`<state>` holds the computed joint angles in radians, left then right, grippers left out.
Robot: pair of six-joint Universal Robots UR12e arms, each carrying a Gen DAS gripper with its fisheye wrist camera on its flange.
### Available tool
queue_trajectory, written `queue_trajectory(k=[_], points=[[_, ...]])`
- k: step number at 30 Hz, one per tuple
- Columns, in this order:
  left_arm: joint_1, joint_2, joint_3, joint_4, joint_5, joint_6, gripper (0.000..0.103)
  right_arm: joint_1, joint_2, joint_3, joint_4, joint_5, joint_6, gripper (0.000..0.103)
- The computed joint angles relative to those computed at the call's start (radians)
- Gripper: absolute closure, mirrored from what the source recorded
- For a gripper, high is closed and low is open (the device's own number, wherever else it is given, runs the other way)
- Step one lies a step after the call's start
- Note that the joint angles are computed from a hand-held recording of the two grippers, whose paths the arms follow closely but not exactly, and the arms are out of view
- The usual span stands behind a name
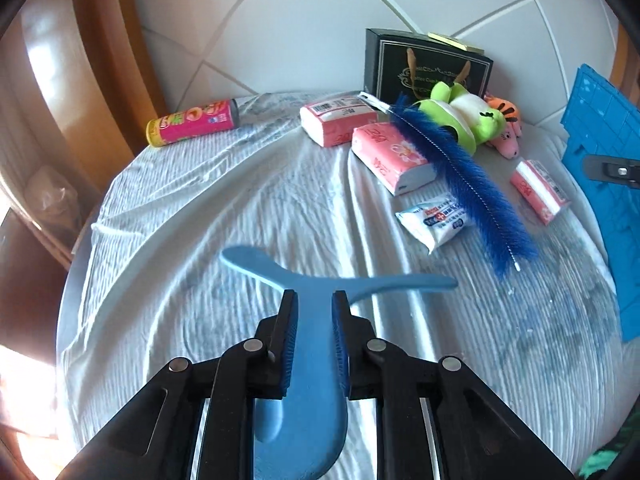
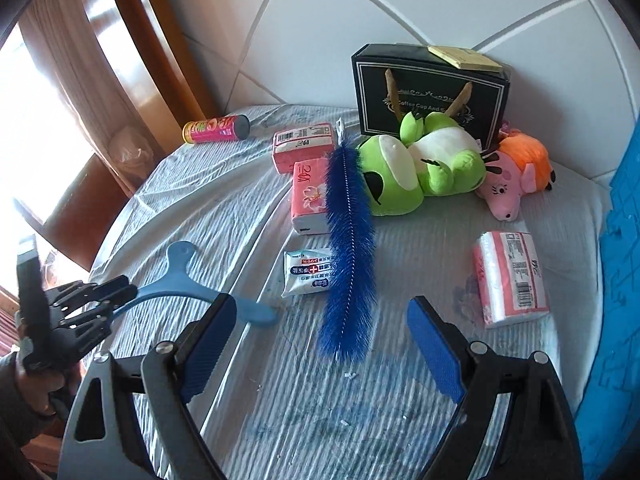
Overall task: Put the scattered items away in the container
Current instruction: 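Hold the blue three-armed toy while the right tool grasps the blue bristle brush, then lift the three-armed toy and bristle brush off the bed with both tools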
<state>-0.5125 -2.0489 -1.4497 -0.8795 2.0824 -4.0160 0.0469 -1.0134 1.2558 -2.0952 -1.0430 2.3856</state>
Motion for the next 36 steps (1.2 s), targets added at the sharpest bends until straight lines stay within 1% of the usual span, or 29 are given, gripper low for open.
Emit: queue_trajectory(k=[2, 4, 7, 8, 9, 10, 11, 12, 13, 14, 15, 16, 19, 22, 26, 29, 32, 36], points=[[-0.001, 0.019, -0.024, -0.005, 0.008, -0.013, 0.086, 0.025, 0.045, -0.032, -0.016, -0.038, 0.004, 0.015], [0.0, 0.033, -0.045, -0.009, 0.006, -0.024, 0.086, 0.048, 0.088, -0.066, -0.032, -0.092, 0.012, 0.015], [0.003, 0.052, -0.075, -0.005, -0.003, -0.035, 0.086, 0.077, 0.155, -0.13, -0.021, -0.169, 0.013, 0.015], [0.003, 0.058, -0.087, 0.008, -0.009, -0.04, 0.08, 0.085, 0.173, -0.151, -0.014, -0.191, 0.014, 0.015], [0.003, 0.063, -0.096, 0.017, -0.016, -0.045, 0.055, 0.091, 0.19, -0.169, -0.008, -0.209, 0.014, 0.015], [0.003, 0.07, -0.109, 0.034, -0.023, -0.05, 0.039, 0.096, 0.205, -0.187, 0.0, -0.222, 0.016, 0.015], [0.002, 0.076, -0.123, 0.058, -0.022, -0.054, 0.021, 0.101, 0.216, -0.2, 0.003, -0.232, 0.02, 0.017], [0.001, 0.08, -0.133, 0.073, -0.022, -0.055, 0.021, 0.106, 0.228, -0.217, 0.018, -0.244, 0.022, 0.03], [0.001, 0.082, -0.138, 0.07, -0.029, -0.056, 0.021, 0.112, 0.24, -0.236, 0.036, -0.265, 0.023, 0.051], [0.002, 0.084, -0.14, 0.065, -0.036, -0.058, 0.021, 0.117, 0.248, -0.248, 0.05, -0.281, 0.021, 0.059], [0.004, 0.085, -0.143, 0.064, -0.039, -0.061, 0.021, 0.121, 0.251, -0.249, 0.043, -0.293, 0.02, 0.074], [0.005, 0.086, -0.145, 0.062, -0.044, -0.064, 0.021, 0.123, 0.25, -0.247, 0.036, -0.301, 0.02, 0.087], [0.01, 0.086, -0.15, 0.057, -0.051, -0.069, 0.021, 0.116, 0.236, -0.229, 0.028, -0.278, 0.033, 0.092], [0.016, 0.084, -0.152, 0.068, -0.051, -0.062, 0.021, 0.109, 0.213, -0.203, 0.034, -0.255, 0.037, 0.094], [0.026, 0.066, -0.14, 0.08, -0.062, -0.026, 0.02, 0.088, 0.166, -0.151, 0.029, -0.196, 0.042, 0.094], [0.036, 0.044, -0.129, 0.089, -0.086, 0.014, 0.02, 0.069, 0.124, -0.103, 0.033, -0.148, 0.04, 0.094], [0.047, 0.015, -0.12, 0.101, -0.133, 0.076, 0.018, 0.052, 0.085, -0.06, 0.041, -0.111, 0.038, 0.094], [0.065, -0.021, -0.121, 0.109, -0.233, 0.169, 0.018, 0.028, 0.031, 0.008, 0.045, -0.077, 0.036, 0.094]])
